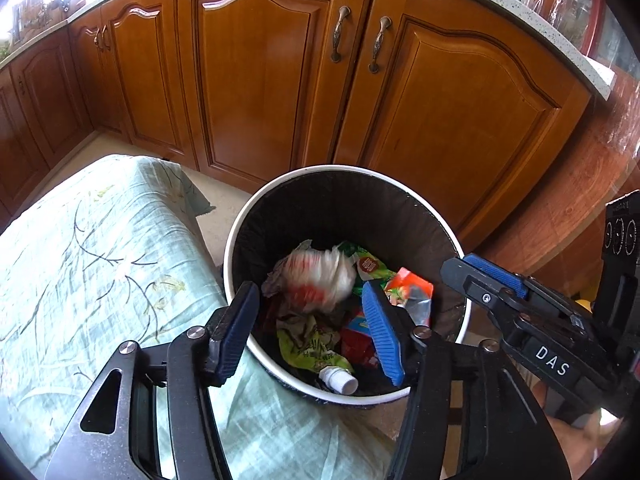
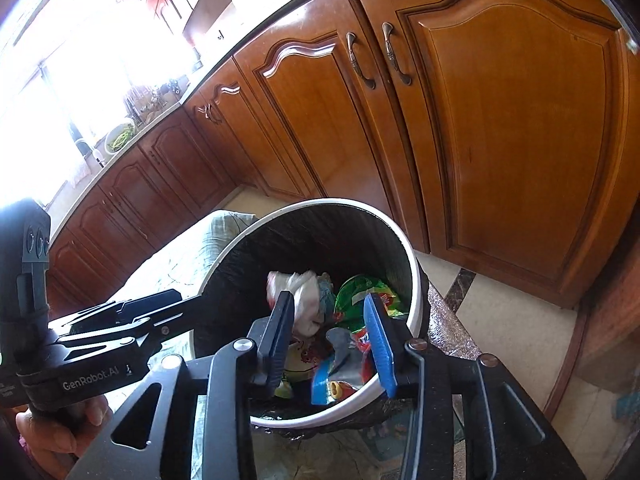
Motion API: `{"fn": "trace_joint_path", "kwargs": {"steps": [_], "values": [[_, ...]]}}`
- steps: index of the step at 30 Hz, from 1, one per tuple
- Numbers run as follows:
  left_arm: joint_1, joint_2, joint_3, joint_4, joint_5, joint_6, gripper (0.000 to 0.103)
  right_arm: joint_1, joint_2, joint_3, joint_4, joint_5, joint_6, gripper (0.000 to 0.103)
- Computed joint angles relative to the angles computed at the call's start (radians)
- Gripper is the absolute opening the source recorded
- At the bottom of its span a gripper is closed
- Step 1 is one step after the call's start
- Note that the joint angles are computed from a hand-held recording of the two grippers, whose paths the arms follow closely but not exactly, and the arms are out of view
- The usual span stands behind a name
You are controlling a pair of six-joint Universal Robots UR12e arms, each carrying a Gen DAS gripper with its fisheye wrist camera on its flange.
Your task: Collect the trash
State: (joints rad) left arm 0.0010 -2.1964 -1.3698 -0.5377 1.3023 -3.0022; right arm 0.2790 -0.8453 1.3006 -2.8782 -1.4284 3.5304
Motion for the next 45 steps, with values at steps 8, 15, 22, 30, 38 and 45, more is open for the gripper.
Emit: {"fn": "trace_joint_path", "kwargs": {"steps": [8, 15, 22, 30, 38, 45], "values": [[0.037, 0.071, -0.123, 0.109, -0.035, -0.072, 0.062, 0.011, -0.037, 0.088, -0.159, 0.007, 0.06, 0.088], [0.085, 0.166, -0.317, 0.288, -0.078, -0.134, 0.087, 0.048, -0.073, 0.178, -0.29, -0.011, 0.109, 0.098], [0.138, 0.244, -0.468, 0.438, -0.093, -0.17, 0.088, 0.097, -0.103, 0.239, -0.373, -0.087, 0.11, 0.102], [0.19, 0.304, -0.589, 0.57, -0.112, -0.219, 0.089, 0.162, -0.132, 0.292, -0.447, -0.208, 0.022, 0.102], [0.215, 0.36, -0.69, 0.821, -0.065, -0.216, 0.099, 0.227, -0.149, 0.313, -0.659, -0.367, -0.177, 0.103], [0.193, 0.356, -0.742, 0.986, 0.065, -0.178, 0.103, 0.247, -0.136, 0.331, -0.697, -0.375, -0.22, 0.103]]}}
